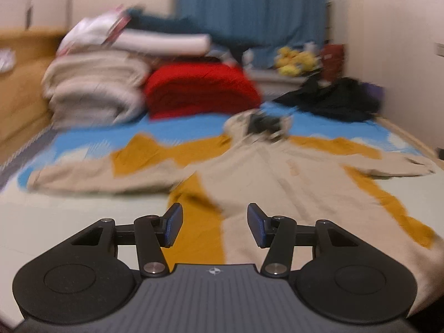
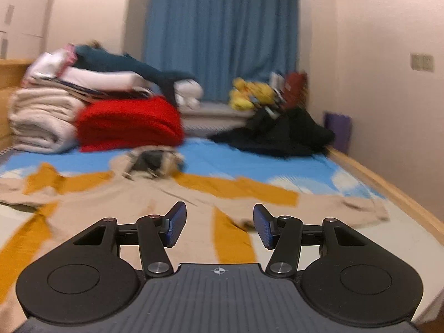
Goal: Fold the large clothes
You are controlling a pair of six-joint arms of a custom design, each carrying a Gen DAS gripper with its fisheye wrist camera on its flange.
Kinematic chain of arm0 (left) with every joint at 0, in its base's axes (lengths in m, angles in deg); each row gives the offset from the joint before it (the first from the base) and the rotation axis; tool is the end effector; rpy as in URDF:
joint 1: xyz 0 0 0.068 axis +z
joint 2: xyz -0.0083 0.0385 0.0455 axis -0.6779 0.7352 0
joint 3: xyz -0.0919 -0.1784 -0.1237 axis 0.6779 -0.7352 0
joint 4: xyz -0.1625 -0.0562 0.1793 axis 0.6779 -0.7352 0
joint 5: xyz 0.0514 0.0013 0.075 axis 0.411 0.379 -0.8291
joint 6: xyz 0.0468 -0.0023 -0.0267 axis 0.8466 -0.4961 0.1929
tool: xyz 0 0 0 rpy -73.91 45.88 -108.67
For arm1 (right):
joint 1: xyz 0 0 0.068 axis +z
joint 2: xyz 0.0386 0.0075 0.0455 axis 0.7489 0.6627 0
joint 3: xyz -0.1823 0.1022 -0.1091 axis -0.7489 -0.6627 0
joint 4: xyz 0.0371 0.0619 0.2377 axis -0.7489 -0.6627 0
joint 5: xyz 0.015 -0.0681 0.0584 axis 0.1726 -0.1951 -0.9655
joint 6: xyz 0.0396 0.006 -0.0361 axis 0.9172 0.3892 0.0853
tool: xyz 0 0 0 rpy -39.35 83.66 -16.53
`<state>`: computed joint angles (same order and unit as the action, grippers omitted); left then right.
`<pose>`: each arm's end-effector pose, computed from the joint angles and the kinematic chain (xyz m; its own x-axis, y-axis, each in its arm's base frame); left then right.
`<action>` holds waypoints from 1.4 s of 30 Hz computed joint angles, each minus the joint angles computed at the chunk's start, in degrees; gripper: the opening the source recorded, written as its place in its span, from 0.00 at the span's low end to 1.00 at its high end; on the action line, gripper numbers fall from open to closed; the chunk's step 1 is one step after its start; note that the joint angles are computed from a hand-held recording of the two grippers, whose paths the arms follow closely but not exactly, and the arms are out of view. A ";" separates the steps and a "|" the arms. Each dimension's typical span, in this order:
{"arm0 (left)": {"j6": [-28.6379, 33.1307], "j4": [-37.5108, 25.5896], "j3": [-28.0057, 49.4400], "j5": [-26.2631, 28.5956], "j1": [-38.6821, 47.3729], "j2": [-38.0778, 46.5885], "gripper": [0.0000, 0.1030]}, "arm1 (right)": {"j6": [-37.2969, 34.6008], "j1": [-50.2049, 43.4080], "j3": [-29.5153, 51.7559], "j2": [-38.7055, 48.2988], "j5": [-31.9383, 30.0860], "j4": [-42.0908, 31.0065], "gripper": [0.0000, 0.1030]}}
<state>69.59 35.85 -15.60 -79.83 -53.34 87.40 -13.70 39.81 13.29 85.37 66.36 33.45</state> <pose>0.1872 -0.0289 0.3498 -0.5387 0.0016 -0.8425 -0.0146 0.9998 0.0113 0.2131 -0.0297 0.3515 -0.3986 0.0005 -0.9171 0.0555 0.9982 -0.0235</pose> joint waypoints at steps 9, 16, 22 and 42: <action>-6.72 -8.92 7.42 14.14 14.63 18.28 0.55 | 6.17 -3.39 9.81 23.58 6.16 -11.83 0.51; -6.58 -12.09 6.73 8.45 16.26 25.09 0.55 | 9.91 -6.52 16.15 35.39 5.85 -22.91 0.49; -4.35 -11.14 3.42 11.02 19.38 26.45 0.17 | 8.22 -6.02 15.62 36.11 2.98 -26.18 0.08; 3.60 -11.82 1.49 13.56 15.13 14.71 0.39 | 9.97 2.17 6.03 21.37 8.09 -14.40 0.13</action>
